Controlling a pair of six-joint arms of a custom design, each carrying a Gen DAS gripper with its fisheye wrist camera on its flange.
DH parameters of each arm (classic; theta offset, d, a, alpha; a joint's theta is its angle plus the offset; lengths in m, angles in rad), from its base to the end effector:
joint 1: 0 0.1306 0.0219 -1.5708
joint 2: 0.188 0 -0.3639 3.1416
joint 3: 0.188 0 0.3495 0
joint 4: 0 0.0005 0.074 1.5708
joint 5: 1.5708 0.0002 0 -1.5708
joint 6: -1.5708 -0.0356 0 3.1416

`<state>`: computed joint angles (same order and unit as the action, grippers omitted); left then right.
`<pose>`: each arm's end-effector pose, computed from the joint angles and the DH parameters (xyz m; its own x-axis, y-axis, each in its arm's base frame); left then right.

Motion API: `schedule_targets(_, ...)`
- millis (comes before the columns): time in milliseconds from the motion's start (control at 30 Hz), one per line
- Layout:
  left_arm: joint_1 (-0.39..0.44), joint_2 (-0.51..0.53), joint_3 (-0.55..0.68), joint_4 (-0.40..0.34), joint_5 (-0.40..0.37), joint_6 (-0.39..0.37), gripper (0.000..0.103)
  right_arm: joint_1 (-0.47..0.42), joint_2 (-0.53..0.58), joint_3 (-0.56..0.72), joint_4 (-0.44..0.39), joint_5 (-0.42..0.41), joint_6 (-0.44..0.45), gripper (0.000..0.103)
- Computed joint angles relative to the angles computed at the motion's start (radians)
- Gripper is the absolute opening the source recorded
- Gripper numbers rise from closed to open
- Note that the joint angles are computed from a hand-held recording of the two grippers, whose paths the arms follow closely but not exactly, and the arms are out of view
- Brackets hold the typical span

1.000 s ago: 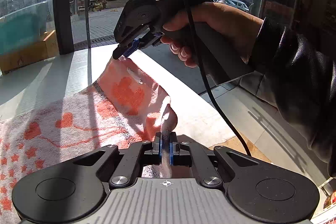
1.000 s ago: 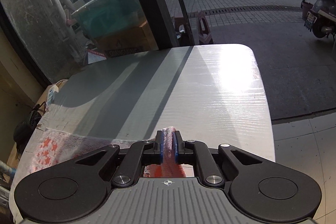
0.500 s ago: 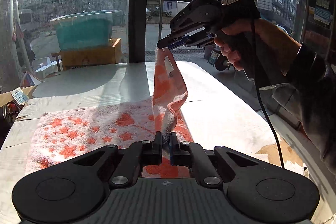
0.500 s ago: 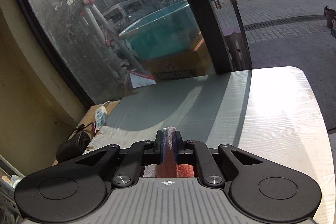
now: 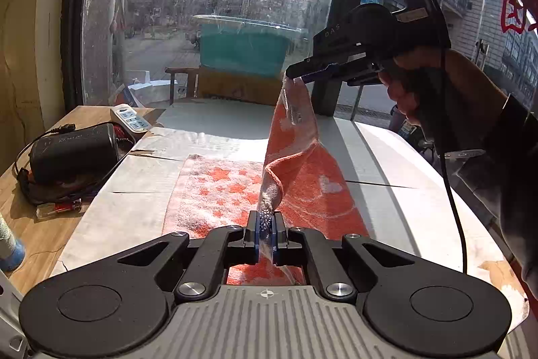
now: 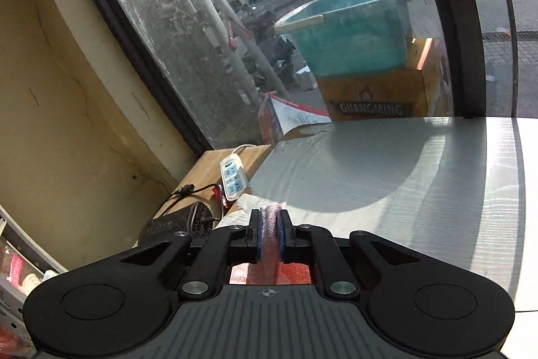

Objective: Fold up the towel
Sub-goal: 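Lift the towel edge with both tools and lay it flat, releasing, then move both open tools to the towel edge nearest them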

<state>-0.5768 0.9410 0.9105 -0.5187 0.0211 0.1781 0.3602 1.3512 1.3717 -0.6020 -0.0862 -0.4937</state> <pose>0.2583 -0.1696 0.3915 -0.5299 0.1335 -0.8375 0.4739 0.8655 -0.1619 0.4213 0.1614 0.4412 -0.6510 0.2593 -0.7134 -0.1249 0.8904 0.4376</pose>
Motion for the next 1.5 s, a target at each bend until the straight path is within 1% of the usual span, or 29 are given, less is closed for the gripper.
schedule_targets(133, 0.052, 0.014, -0.013, -0.019, 0.025, 0.019, 0.007, 0.037, 0.113, 0.091, -0.052, 0.005, 0.034, 0.01)
schedule_targets(200, 0.069, 0.023, -0.017, -0.036, 0.033, 0.022, 0.007, 0.05, 0.149, 0.115, -0.07, 0.015, 0.045, 0.01)
schedule_targets(300, 0.09, 0.047, -0.014, -0.069, 0.043, 0.03, 0.008, 0.062, 0.21, 0.156, -0.092, 0.006, 0.058, 0.01)
schedule_targets(400, 0.104, 0.049, -0.022, -0.077, 0.034, 0.037, 0.008, 0.07, 0.242, 0.17, -0.101, -0.008, 0.051, 0.01)
schedule_targets(467, 0.111, 0.042, -0.034, -0.069, 0.023, 0.037, 0.013, 0.07, 0.238, 0.154, -0.086, -0.022, 0.043, 0.01)
schedule_targets(533, 0.116, 0.035, -0.041, -0.066, 0.003, 0.034, 0.029, 0.073, 0.234, 0.14, -0.076, -0.01, 0.044, 0.01)
schedule_targets(567, 0.116, 0.034, -0.043, -0.068, -0.014, 0.033, 0.031, 0.075, 0.232, 0.133, -0.075, 0.001, 0.049, 0.01)
schedule_targets(600, 0.117, 0.033, -0.043, -0.071, -0.03, 0.032, 0.034, 0.079, 0.225, 0.122, -0.08, 0.028, 0.059, 0.01)
schedule_targets(667, 0.119, 0.032, -0.047, -0.077, -0.066, 0.027, 0.034, 0.088, 0.2, 0.094, -0.094, 0.07, 0.089, 0.01)
schedule_targets(733, 0.125, 0.031, -0.05, -0.084, -0.096, 0.024, 0.034, 0.095, 0.15, 0.026, -0.092, 0.103, 0.132, 0.01)
schedule_targets(800, 0.133, 0.035, -0.044, -0.088, -0.095, 0.02, 0.034, 0.103, 0.09, -0.057, -0.08, 0.13, 0.168, 0.01)
schedule_targets(967, 0.108, 0.061, -0.016, -0.059, -0.09, -0.001, 0.035, 0.134, -0.039, -0.235, -0.053, 0.209, 0.172, 0.01)
schedule_targets(1067, 0.076, 0.083, -0.001, -0.027, -0.092, -0.028, 0.042, 0.146, -0.119, -0.318, -0.047, 0.244, 0.144, 0.01)
schedule_targets(1167, 0.048, 0.115, 0.016, 0.001, -0.105, -0.062, 0.043, 0.144, -0.212, -0.402, -0.059, 0.266, 0.094, 0.01)
schedule_targets(1233, 0.038, 0.145, 0.032, 0.015, -0.107, -0.087, 0.043, 0.154, -0.241, -0.42, -0.073, 0.287, 0.085, 0.01)
schedule_targets(1333, 0.029, 0.19, 0.051, 0.022, -0.121, -0.117, 0.044, 0.176, -0.274, -0.447, -0.056, 0.264, 0.11, 0.01)
schedule_targets(1367, 0.029, 0.204, 0.056, 0.018, -0.129, -0.124, 0.044, 0.188, -0.273, -0.452, -0.055, 0.245, 0.126, 0.01)
schedule_targets(1467, 0.037, 0.231, 0.067, -0.026, -0.127, -0.151, 0.044, 0.219, -0.269, -0.453, -0.078, 0.257, 0.128, 0.011)
schedule_targets(1500, 0.04, 0.235, 0.068, -0.041, -0.13, -0.154, 0.046, 0.232, -0.283, -0.464, -0.079, 0.267, 0.101, 0.011)
